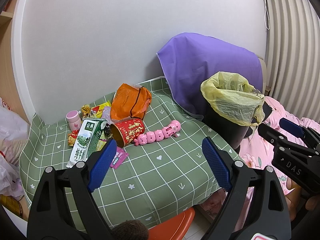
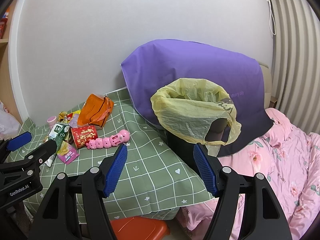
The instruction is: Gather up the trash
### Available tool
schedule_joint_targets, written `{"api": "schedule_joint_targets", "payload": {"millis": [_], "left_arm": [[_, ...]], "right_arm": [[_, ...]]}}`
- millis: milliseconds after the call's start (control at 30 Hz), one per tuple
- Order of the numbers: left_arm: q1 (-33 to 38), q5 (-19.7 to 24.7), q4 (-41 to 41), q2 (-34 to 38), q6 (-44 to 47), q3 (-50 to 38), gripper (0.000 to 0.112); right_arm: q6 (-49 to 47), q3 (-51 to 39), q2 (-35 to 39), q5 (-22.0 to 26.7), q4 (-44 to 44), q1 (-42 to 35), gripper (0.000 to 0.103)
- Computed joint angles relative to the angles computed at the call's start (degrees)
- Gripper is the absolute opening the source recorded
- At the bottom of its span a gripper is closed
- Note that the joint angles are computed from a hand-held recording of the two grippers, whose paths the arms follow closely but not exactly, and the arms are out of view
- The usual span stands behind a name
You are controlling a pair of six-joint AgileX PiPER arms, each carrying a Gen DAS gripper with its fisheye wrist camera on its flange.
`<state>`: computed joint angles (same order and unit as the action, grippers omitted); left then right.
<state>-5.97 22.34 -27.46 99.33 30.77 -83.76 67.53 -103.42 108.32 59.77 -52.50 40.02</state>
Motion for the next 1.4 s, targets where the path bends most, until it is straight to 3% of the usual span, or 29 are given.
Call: {"api": "schedule_joint_targets", "payload": {"millis": [1400], "left_arm": [[1.5,-1.0,-1.4,2.1,1.6,-1.0,0.083]], "right_arm": [[-0.7,0.5,0.9,-0.5,-0.3,-0.9,0.065]]}}
